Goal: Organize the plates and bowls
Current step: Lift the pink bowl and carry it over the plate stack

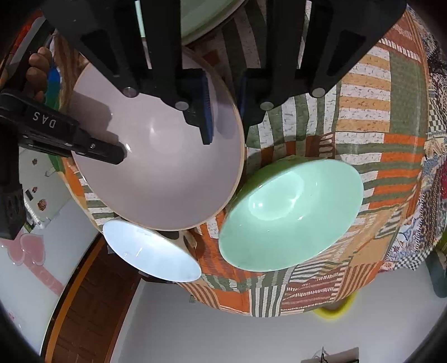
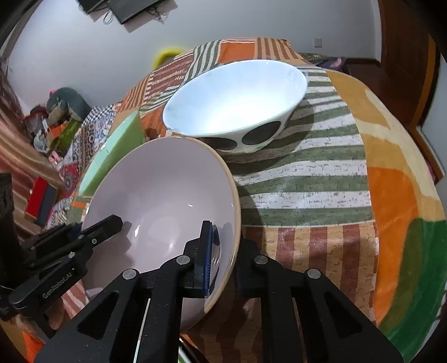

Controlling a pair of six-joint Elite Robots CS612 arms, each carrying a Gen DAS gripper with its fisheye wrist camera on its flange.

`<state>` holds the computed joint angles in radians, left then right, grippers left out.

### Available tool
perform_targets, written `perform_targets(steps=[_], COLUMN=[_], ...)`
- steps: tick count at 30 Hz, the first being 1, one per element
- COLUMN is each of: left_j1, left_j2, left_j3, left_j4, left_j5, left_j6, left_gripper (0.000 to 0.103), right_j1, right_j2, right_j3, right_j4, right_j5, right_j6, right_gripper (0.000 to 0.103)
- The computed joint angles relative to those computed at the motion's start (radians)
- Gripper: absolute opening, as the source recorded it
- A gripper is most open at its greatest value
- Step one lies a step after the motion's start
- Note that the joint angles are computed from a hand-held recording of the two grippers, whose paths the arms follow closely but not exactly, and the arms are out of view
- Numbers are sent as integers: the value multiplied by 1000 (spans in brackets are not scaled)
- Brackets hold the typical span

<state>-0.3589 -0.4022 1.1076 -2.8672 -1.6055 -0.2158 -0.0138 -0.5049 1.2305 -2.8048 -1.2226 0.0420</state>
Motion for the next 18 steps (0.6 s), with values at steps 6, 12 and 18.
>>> perform_targets(steps=[6,12,18], left_j1=[-1,-7,-10], left_j2=[-16,-49,-93], left_j3=[26,83,154], left_j4=[-11,-68,-144], left_j5=[-9,2,11], left_j6=[-5,5,0], left_gripper=[14,14,14], right_j1=[2,-3,-2], right_j2=[-8,-28,-55], right_j3=[11,41,79], right_j4=[-10,-36,-86], right_j5=[-8,11,20], right_j6=[10,24,18], right_gripper=[12,12,12])
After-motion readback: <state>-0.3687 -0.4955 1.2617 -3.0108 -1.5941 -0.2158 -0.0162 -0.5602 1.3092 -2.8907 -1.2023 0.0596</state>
